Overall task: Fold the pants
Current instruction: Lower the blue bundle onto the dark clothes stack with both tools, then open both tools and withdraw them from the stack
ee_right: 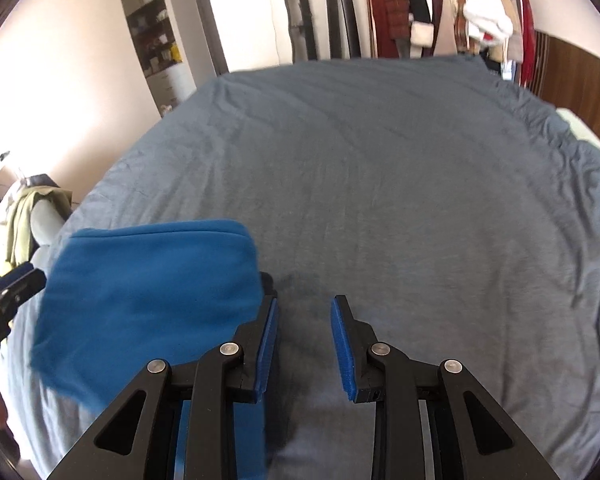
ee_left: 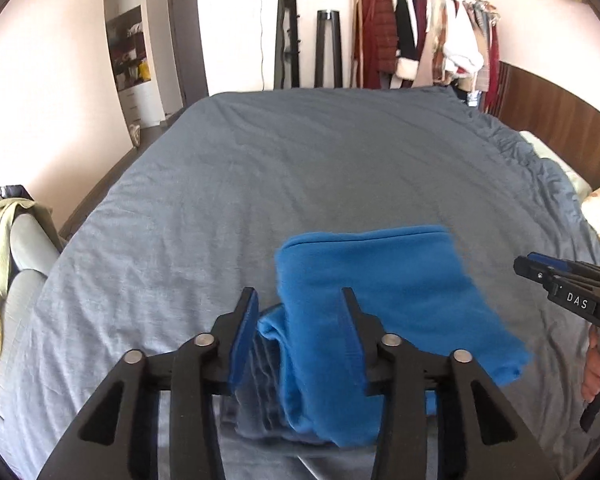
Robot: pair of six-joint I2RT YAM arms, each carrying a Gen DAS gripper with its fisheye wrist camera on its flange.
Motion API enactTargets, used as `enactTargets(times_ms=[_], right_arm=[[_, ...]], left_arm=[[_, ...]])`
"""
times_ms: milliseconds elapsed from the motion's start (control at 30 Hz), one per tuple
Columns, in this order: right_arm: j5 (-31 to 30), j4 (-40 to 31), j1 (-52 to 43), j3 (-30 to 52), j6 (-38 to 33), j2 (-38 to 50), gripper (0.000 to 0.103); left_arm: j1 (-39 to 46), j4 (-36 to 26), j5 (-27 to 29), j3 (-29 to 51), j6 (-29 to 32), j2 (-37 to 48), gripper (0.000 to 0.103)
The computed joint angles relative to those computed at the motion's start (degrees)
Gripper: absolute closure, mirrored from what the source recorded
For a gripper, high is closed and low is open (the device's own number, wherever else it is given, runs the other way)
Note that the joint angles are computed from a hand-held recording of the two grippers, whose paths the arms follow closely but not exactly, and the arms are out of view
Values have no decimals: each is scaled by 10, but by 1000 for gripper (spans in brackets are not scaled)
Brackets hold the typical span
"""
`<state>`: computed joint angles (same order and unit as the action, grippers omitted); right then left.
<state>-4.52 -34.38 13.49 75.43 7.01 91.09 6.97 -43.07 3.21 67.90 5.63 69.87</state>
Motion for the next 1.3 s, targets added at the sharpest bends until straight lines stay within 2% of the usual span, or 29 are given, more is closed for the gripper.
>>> enactTargets(times_ms=[67, 133, 200, 300, 367, 433, 533, 600, 767, 933, 1067, 1233, 1300], right_arm=[[-7, -4, -2, -18, 0, -41, 72], [-17, -20, -7, -26, 2, -74, 56], [-18, -34, -11, -36, 7, -106, 46], [-23, -49, -22, -62, 15, -160, 39], [-24, -57, -33, -82, 21, -197, 28], [-20, -64, -46, -109, 26, -241, 24], [-32, -84, -72, -137, 22, -287, 18], [-48, -97, -97, -157, 18, -319, 18], [-84, -86, -167, -231, -14, -390, 10], [-102, -56, -220, -315, -77, -450, 10], [-143, -43, -268, -368, -119, -493, 10], [-215, -73, -349, -407, -181, -553, 10], [-264, -102, -405, -416, -219, -583, 10]], left_arm=[[-14, -19, 0, 1, -3, -31, 52], [-33, -35, -11, -1, -7, -65, 46], [-55, -48, -23, -3, -17, -97, 39], [-88, -71, -34, -10, -37, -141, 32], [-124, -85, -59, -21, -62, -173, 28], [-161, -95, -82, -30, -90, -196, 22], [-251, -112, -149, -49, -145, -225, 19], [-333, -120, -220, -69, -198, -244, 14], [-493, -130, -352, -131, -315, -265, 10], [-600, -122, -433, -197, -404, -277, 9], [-681, -126, -488, -233, -479, -271, 9], [-806, -198, -560, -231, -623, -239, 9], [-865, -260, -589, -215, -716, -210, 9]])
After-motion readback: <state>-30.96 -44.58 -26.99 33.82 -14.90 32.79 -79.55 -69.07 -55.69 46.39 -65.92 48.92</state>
